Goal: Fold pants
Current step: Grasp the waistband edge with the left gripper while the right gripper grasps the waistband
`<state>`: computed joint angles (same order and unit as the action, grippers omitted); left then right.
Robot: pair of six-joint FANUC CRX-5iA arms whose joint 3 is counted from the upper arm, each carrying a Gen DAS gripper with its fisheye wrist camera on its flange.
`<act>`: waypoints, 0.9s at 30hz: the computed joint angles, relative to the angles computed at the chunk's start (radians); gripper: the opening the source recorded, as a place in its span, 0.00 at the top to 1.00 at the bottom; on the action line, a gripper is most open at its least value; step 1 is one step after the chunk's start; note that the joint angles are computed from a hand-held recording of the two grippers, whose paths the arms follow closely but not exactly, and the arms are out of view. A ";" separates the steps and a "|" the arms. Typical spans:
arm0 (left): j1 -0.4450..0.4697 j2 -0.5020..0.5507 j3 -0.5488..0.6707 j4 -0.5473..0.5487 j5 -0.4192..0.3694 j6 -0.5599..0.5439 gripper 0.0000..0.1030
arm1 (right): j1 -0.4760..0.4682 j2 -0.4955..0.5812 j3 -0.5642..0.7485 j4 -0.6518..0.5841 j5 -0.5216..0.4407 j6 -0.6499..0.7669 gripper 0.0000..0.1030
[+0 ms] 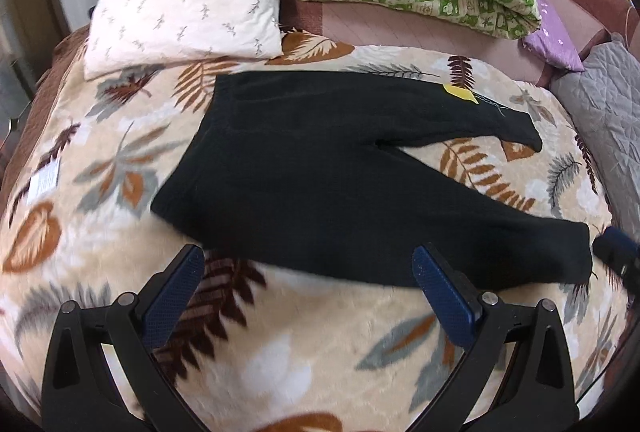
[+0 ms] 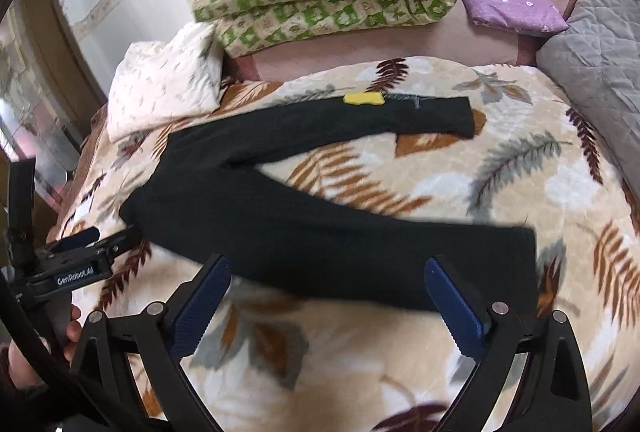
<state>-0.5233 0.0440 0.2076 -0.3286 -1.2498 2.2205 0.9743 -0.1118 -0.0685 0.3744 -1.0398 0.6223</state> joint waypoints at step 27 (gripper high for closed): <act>0.372 0.377 0.424 0.194 -0.173 -0.275 0.00 | -0.592 0.587 0.759 -0.537 -0.209 0.481 0.19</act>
<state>-0.1513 0.4206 0.6319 -0.1342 -1.4225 1.9455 0.3823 0.4757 0.6904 -0.1624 -1.2487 1.1034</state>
